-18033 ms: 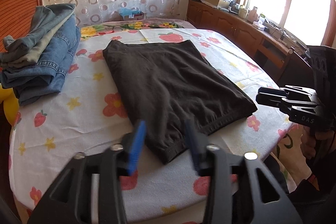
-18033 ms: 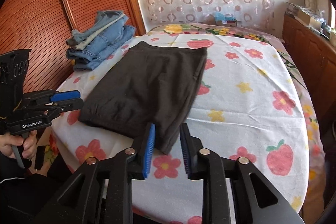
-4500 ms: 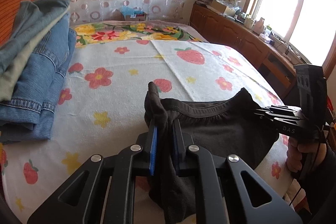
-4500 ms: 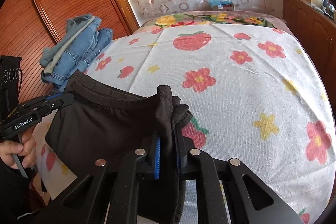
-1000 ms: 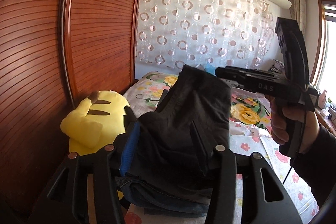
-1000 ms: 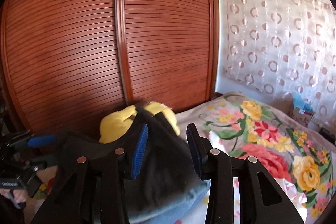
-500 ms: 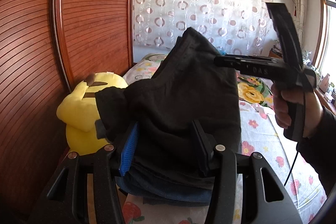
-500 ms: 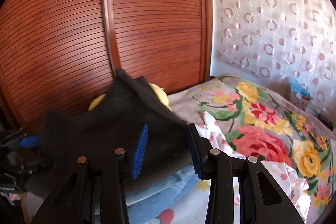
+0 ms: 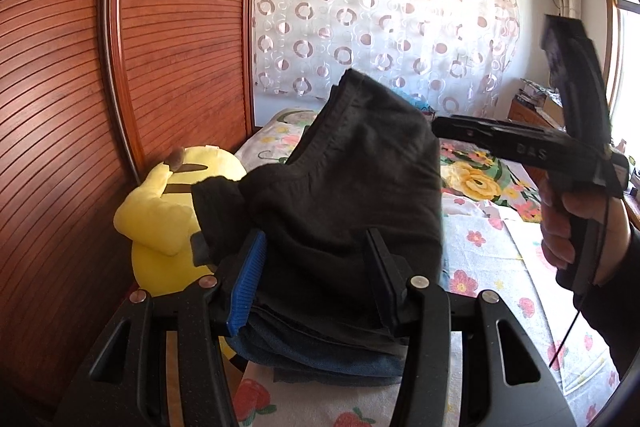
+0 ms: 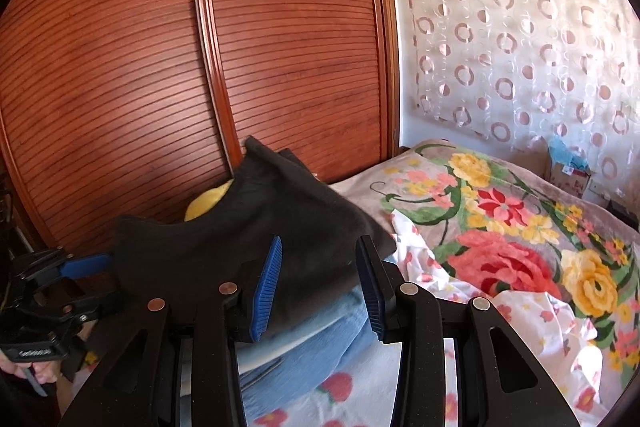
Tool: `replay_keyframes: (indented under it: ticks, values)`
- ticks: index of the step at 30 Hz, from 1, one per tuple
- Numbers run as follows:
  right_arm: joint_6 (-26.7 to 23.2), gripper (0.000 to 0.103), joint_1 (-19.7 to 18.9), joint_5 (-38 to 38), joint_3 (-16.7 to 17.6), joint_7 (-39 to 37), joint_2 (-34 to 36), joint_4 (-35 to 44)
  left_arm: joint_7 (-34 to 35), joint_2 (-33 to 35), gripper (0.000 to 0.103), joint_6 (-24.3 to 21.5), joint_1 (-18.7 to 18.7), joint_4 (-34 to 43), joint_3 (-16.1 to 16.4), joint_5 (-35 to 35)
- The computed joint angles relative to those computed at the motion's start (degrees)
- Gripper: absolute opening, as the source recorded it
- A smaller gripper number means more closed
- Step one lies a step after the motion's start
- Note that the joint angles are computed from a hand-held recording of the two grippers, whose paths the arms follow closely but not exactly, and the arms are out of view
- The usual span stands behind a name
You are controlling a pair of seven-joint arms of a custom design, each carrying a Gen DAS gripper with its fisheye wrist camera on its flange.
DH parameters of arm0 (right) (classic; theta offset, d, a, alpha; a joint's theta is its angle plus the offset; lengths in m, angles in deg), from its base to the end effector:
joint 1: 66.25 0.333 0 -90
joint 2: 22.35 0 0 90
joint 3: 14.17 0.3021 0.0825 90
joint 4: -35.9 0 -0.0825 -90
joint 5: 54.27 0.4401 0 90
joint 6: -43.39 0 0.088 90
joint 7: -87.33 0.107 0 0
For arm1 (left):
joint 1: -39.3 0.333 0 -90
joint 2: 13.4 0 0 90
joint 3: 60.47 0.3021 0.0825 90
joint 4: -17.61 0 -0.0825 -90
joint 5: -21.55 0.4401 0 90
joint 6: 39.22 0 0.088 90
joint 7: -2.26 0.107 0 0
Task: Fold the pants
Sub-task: 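Open both grippers and pull them back from the stack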
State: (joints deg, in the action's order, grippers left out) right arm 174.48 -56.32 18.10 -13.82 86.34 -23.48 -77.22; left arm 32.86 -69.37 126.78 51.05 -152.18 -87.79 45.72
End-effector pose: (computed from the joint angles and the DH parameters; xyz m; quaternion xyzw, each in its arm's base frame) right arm 0.6255 0.1356 0.4908 -0.8224 0.2292 -0.0927 0.5123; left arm 0.3689 -0.0941 0.4287 -0.7367 0.4830 -0.2882 0.3755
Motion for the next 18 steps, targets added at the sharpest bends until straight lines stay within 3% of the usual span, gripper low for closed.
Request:
replay_keyframes:
  ticks: [7, 8, 10, 15, 18]
  values:
    - [0.2, 0.04, 0.3, 1.4, -2.3, -1.5, -8.6, -8.7, 1.0, -2.9, 0.052, -2.4, -3.6, -0.5, 0.8, 0.0]
    - [0.1, 0.04, 0.4, 1.3, -2.8, -1.4, -9.9, -9.8, 1.5, -3.0, 0.057, -2.4, -4.2, -0.4, 1.1, 0.0]
    - [0.4, 0.04, 0.7, 1.5, -3.7, -1.7, -11.9, -11.8, 2.0, -3.5, 0.08, -1.6, -5.0, -0.8, 1.3, 0.0]
    - [1.1, 0.04, 1.5, 0.9, -5.5, -2.3, -16.0, -16.0, 3.6, -3.6, 0.089, -1.8, -7.5, -0.7, 2.6, -1.4]
    - [1.7, 0.04, 1.9, 0.6, -6.5, -2.3, -18.0, -18.0, 2.8, -4.3, 0.089, -3.6, -7.8, -0.2, 0.8, -1.8]
